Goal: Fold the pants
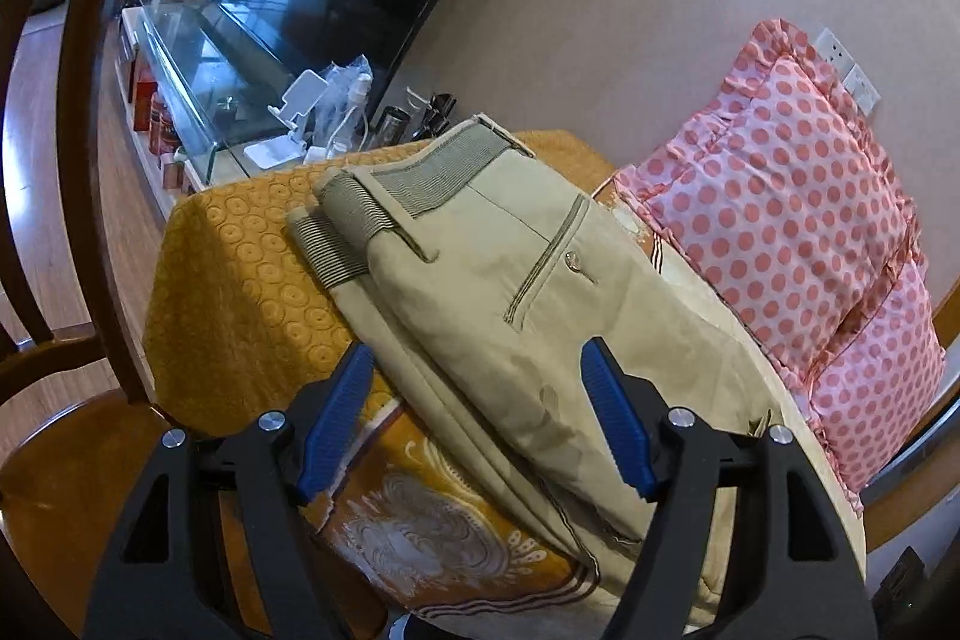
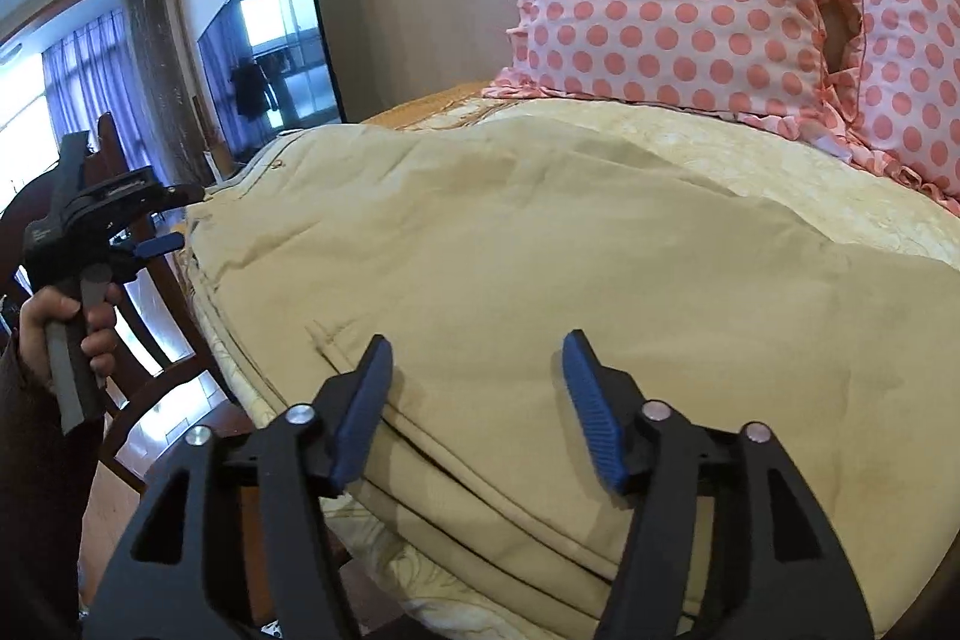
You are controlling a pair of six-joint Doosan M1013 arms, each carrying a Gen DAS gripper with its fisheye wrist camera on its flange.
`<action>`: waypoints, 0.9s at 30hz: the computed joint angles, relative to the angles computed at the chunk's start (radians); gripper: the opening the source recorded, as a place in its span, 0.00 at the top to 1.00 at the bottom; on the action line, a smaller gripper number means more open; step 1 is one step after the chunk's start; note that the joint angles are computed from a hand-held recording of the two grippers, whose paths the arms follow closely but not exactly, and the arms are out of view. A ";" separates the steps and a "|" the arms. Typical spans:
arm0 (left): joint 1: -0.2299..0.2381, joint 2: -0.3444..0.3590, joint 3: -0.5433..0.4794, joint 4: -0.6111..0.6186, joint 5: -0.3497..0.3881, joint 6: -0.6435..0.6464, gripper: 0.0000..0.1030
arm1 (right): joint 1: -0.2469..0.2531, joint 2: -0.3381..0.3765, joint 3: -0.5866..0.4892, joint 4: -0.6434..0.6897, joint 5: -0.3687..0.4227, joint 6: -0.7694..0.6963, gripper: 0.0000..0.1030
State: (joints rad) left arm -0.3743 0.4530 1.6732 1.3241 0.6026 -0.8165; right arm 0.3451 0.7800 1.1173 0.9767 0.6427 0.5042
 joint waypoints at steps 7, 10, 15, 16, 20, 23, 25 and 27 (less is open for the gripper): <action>0.031 -0.012 0.049 0.314 -0.184 -0.405 0.30 | 0.002 -0.005 0.017 0.043 -0.008 -0.070 0.32; 0.039 -0.007 0.024 0.169 -0.127 -0.271 0.30 | -0.001 -0.003 0.015 0.058 0.002 -0.080 0.32; 0.080 -0.004 0.008 0.079 -0.127 -0.240 0.30 | -0.008 -0.002 0.019 0.102 0.020 -0.098 0.32; 0.084 -0.002 0.003 0.064 -0.135 -0.239 0.31 | -0.009 -0.003 0.021 0.108 0.022 -0.100 0.32; 0.062 0.023 -0.050 -0.063 -0.025 -0.047 0.82 | -0.023 -0.010 0.037 0.159 0.042 -0.124 0.31; 0.024 0.044 -0.118 -0.119 0.113 0.176 0.86 | -0.039 -0.025 0.062 0.208 0.039 -0.158 0.30; 0.004 0.045 -0.147 -0.095 0.141 0.242 0.88 | -0.057 -0.039 0.089 0.269 0.031 -0.186 0.29; -0.032 0.049 -0.195 -0.036 0.153 0.337 0.90 | -0.072 -0.053 0.112 0.328 0.017 -0.216 0.28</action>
State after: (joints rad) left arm -0.4063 0.5021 1.4785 1.2884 0.7554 -0.4796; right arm 0.2731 0.7273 1.2298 1.3050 0.6593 0.2877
